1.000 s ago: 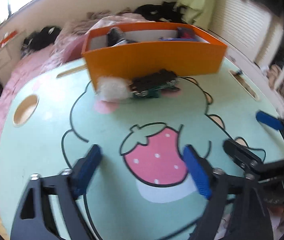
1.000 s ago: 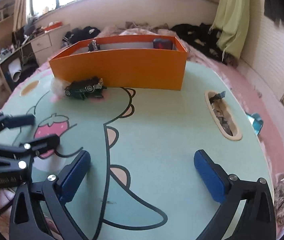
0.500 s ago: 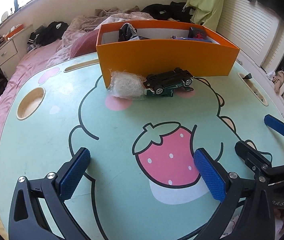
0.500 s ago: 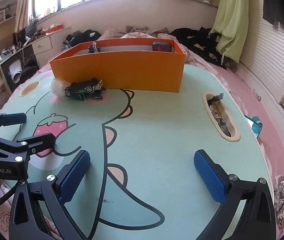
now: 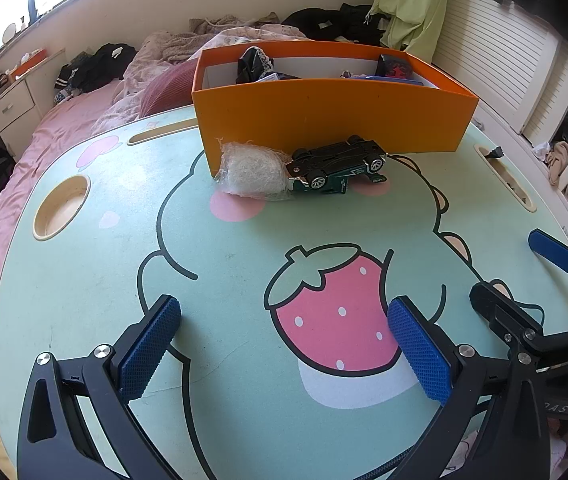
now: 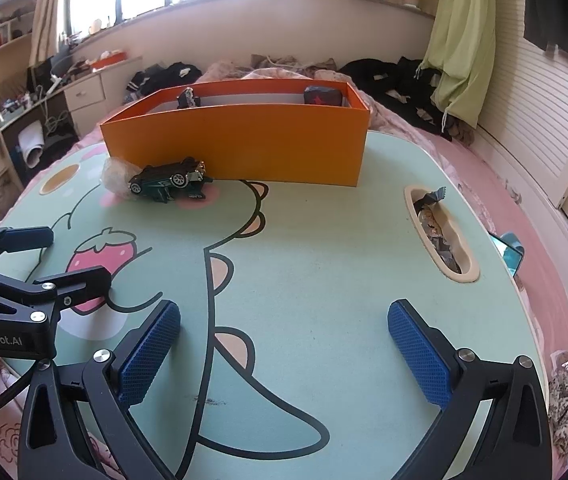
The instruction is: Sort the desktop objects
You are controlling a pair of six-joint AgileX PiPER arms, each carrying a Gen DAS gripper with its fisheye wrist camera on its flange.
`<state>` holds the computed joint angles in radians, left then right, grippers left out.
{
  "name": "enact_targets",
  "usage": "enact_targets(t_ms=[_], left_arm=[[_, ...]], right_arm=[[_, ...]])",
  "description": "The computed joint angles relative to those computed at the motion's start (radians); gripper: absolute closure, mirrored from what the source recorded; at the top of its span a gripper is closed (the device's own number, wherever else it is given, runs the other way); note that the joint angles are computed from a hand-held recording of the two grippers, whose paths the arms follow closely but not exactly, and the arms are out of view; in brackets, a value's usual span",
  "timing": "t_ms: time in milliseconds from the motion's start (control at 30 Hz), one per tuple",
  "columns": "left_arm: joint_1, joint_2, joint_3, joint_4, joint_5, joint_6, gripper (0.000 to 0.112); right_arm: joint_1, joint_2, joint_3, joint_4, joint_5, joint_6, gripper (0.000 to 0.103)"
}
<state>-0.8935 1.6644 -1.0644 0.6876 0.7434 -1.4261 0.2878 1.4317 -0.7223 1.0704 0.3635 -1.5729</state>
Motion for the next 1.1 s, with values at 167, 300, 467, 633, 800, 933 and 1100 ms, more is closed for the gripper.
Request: enact_targets(t_ms=[167,300,467,633,800,933,1100], left_arm=[[0.000,0.000,0.000,0.001,0.000,-0.001,0.010],[0.000,-0.001,0.001,0.002,-0.001,-0.001,0.010],[-0.002,-0.001,0.003,0.004,-0.002,-0.004,0.010],[-0.004,-0.005,0.005,0.003,-0.002,-0.002,0.010],[0.063,-0.071,0.044,-0.098,-0.126,0.126,0.010],[0.102,-0.118,0.017,-0.054,-0.076,0.127,0.018],[0.246,-0.053,-0.095,-0.243,-0.088,0.366,0.031]], right_arm=[[0.001,-0.001,0.002,0.003,-0.002,-0.003,0.000],[0.001,-0.001,0.004,0.008,-0.002,-0.008,0.000],[0.001,-0.001,0.002,0.010,0.001,-0.011,0.000],[0.000,-0.001,0.000,0.011,0.003,-0.014,0.000],[-0.001,-0.001,-0.001,0.010,0.006,-0.012,0.000],[-0.004,0.000,-0.005,0.007,0.010,-0.012,0.000],[-0.003,0.001,-0.005,0.007,0.011,-0.011,0.000]])
